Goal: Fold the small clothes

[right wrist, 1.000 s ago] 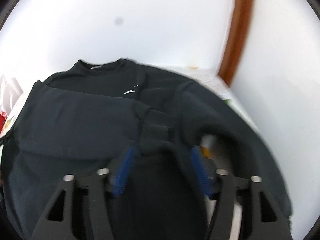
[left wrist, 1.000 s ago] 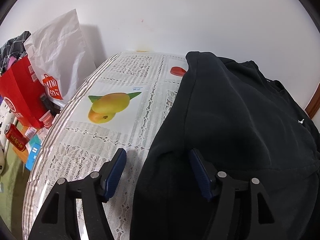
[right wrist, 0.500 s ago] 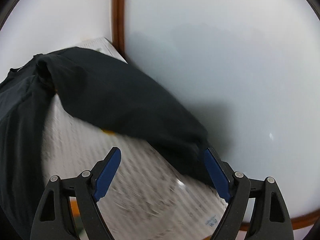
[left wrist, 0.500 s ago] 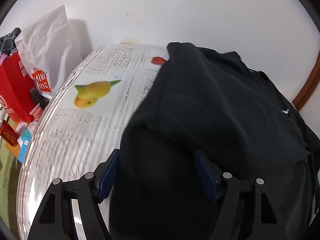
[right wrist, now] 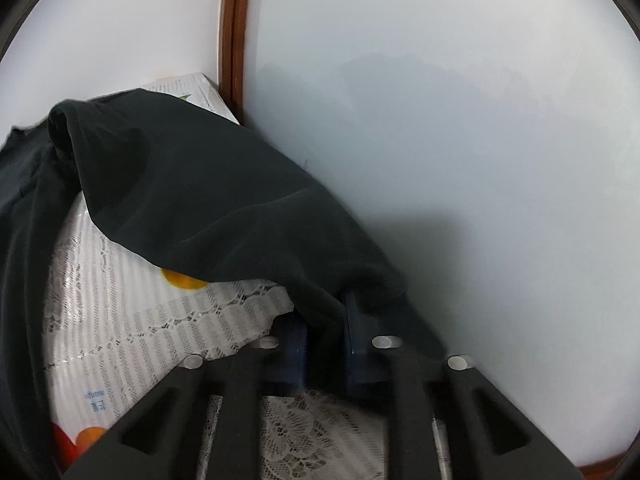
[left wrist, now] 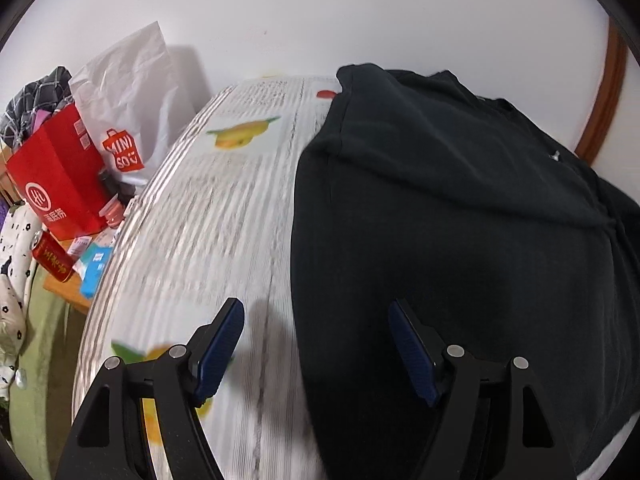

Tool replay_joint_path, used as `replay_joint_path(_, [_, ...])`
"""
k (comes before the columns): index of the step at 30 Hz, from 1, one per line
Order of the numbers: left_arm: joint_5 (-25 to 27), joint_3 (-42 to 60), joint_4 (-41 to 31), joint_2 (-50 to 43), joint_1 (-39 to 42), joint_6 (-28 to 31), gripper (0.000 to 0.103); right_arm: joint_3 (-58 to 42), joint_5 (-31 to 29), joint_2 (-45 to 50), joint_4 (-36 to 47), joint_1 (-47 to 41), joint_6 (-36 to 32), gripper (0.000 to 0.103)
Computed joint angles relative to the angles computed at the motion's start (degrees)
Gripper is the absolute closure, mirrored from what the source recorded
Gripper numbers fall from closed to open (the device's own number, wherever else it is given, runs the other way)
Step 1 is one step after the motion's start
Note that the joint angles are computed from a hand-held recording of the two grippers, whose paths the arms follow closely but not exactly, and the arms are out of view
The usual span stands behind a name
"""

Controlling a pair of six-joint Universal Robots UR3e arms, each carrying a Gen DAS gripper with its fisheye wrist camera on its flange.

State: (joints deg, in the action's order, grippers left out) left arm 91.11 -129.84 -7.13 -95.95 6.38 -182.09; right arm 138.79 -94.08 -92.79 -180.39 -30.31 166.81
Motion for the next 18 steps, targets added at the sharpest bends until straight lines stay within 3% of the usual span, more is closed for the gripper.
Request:
replay_joint_path(4, [-0.8,-4.0,2.2,1.2,-0.3,2.7,0.030,-2.9,-0.9,-7.8,3.7,3.9,2.7,0.092])
replay_joint_path(7, [-1.1,-5.5,5.3,0.8,-0.2,2.9,0.029,-10.7,-0.8,-10.1,10.0,11.4,5.6,0.092])
replay_joint_path(12, [-3.0,-6.9,7.6,0.2,1.2,2.4,0.020,-30.5,-5.8,0.1,15.1,31.2,10.8,0.092])
replay_joint_path(18, [-1.7,-6.2,6.6,-0.3,0.5,1.4,0.008,-57.5,-3.8,18.5,22.8,45.9,16.8,0.092])
